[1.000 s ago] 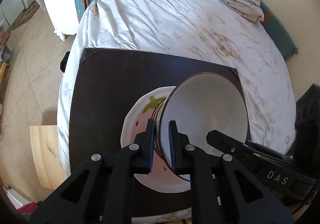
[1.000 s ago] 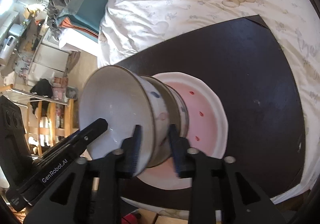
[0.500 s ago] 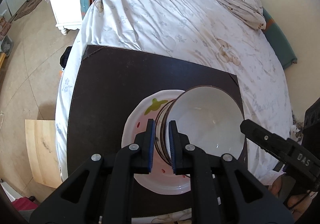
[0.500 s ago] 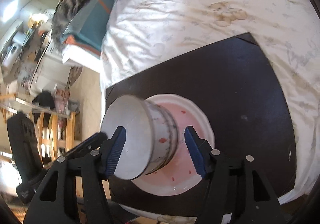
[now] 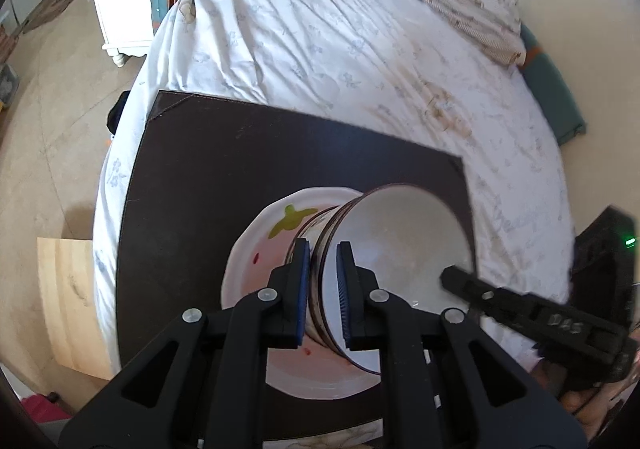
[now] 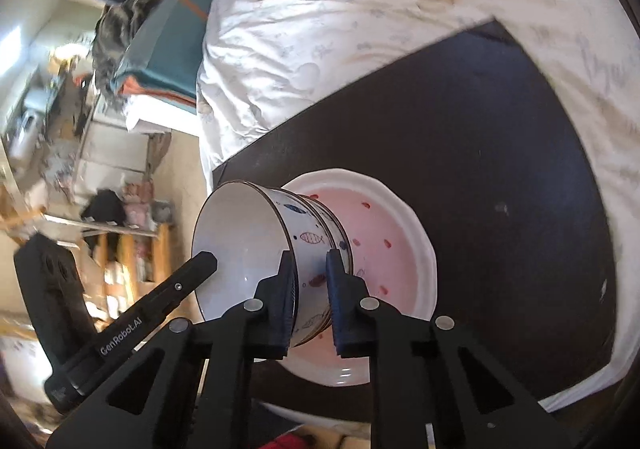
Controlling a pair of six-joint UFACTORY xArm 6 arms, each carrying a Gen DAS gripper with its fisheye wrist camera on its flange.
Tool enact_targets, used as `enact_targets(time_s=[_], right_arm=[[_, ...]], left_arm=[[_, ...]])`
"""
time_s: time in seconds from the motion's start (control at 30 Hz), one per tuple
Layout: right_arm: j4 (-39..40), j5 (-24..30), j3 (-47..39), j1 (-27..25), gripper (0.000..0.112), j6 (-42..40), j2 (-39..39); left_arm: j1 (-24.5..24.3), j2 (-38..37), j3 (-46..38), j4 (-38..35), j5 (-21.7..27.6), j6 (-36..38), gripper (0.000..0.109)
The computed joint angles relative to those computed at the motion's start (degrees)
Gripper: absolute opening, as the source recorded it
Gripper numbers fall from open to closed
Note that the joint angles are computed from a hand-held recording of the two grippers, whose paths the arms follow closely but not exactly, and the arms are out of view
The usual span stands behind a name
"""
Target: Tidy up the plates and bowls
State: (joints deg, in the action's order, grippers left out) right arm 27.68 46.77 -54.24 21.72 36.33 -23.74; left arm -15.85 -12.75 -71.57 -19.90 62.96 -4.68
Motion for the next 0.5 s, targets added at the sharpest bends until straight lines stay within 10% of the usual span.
enact_targets(time_s=[0.3, 0.37, 0.5], right_arm=[[-5.84, 1.09, -2.70, 1.84, 0.027, 0.39, 1.02], [-8.45, 0.33, -2.39, 2.65, 0.054, 1.87, -0.42], [-21.51, 2.11, -4.11, 5.95, 0.070, 6.16, -3.40]], left_arm=[[-1.91, -1.08, 0.92, 6.67, 1.06, -1.19, 0.017], [-2.10, -3.26, 2.25, 9.48, 0.24, -1.21, 0.031], [-1.16, -8.96, 6.14, 12.42, -2.49, -1.14, 0.052]])
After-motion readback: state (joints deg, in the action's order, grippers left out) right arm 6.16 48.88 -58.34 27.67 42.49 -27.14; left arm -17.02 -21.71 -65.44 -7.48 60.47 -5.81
